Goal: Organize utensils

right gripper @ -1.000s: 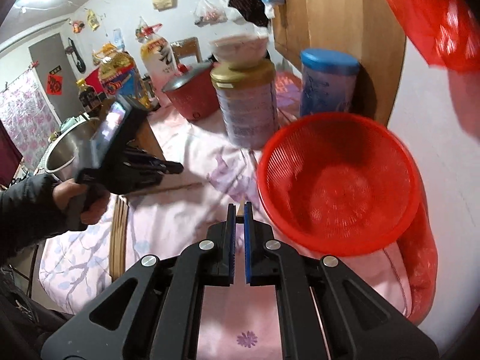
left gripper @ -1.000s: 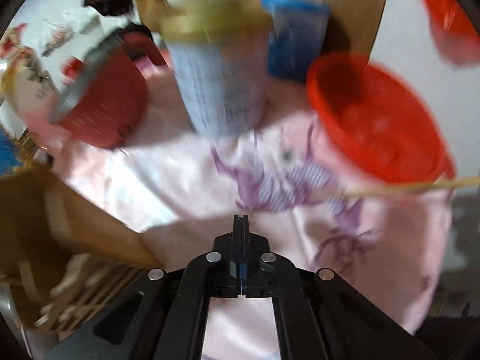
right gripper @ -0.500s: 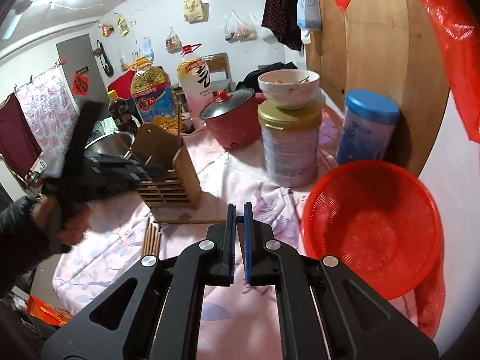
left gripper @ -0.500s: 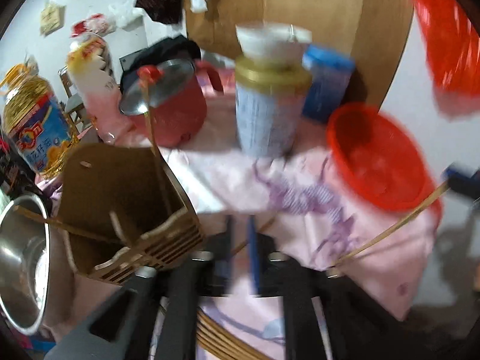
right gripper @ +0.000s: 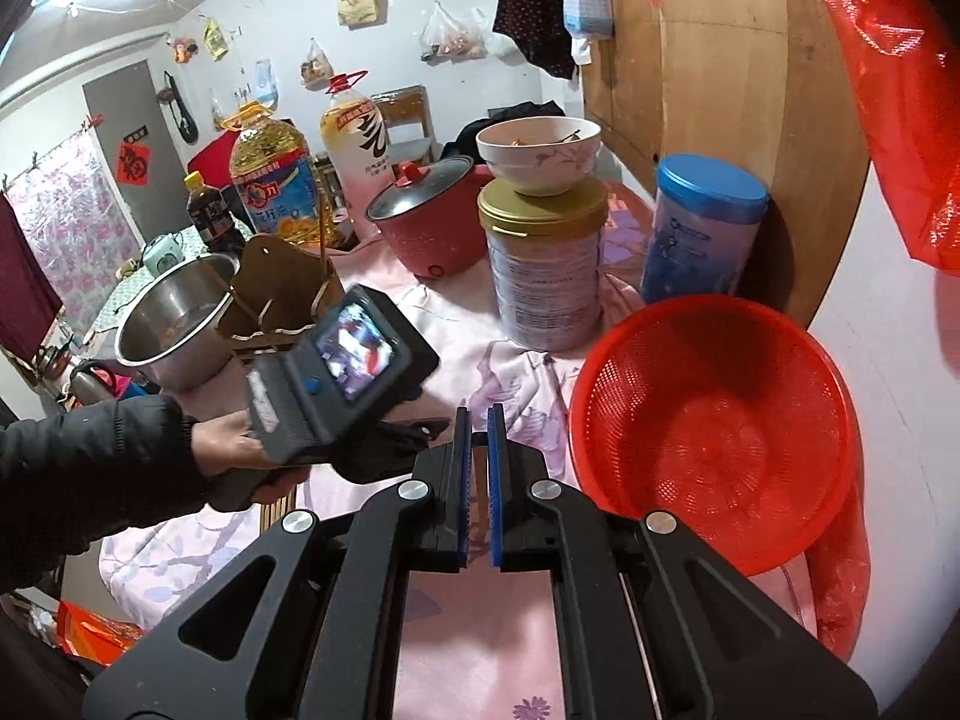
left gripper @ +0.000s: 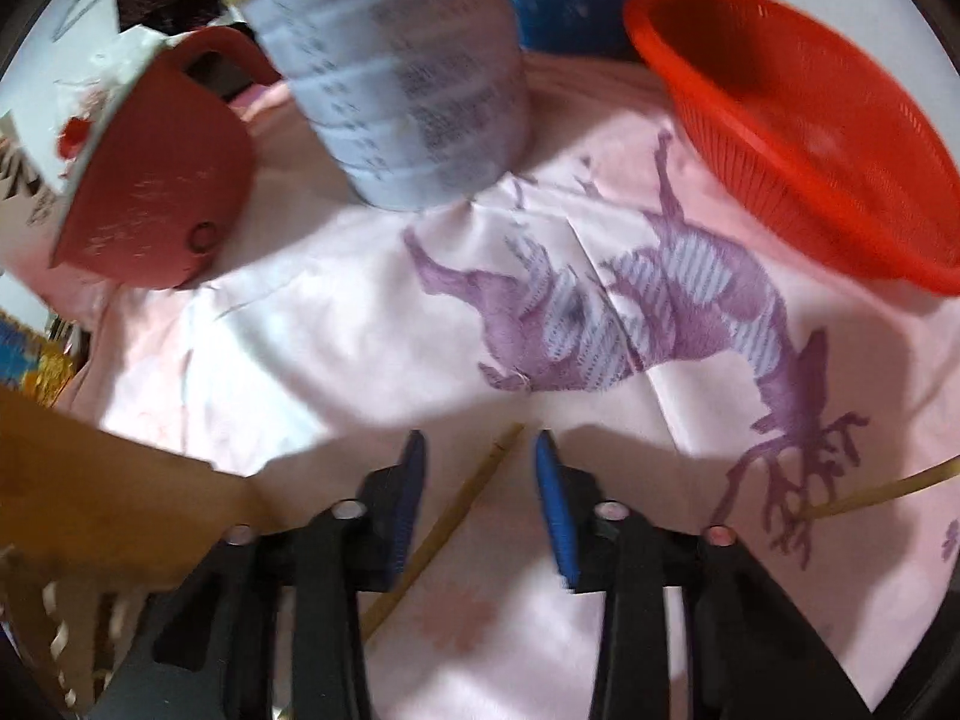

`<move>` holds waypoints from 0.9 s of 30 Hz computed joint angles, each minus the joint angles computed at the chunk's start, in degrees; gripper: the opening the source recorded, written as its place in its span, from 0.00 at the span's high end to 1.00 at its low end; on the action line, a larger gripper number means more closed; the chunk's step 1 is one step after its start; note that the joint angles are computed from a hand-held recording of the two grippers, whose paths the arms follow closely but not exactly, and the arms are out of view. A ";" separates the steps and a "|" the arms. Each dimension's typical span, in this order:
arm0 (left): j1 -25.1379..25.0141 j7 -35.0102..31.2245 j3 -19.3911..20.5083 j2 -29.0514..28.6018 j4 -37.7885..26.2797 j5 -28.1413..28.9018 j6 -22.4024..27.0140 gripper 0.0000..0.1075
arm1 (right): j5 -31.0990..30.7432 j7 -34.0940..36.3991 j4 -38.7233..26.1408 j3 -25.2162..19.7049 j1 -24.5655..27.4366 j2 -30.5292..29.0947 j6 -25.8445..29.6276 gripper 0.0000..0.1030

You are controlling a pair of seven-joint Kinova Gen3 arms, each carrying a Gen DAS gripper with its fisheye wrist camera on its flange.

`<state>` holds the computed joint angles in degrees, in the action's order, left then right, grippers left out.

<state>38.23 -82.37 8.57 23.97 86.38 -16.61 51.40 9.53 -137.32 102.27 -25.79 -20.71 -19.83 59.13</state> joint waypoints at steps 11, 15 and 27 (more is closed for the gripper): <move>-9.08 -8.24 2.89 -9.97 6.98 13.00 -8.22 0.88 | -0.11 -0.72 0.61 -0.27 0.30 -0.59 -1.17 0.94; -12.64 -9.12 3.14 -18.40 8.67 18.79 -9.41 0.94 | 0.78 -0.07 -0.51 -0.62 0.31 0.15 -2.91 0.94; -19.34 -0.91 3.16 -35.15 7.66 21.37 -7.02 0.95 | 7.14 1.46 -9.28 -2.18 -3.27 7.29 -7.53 0.94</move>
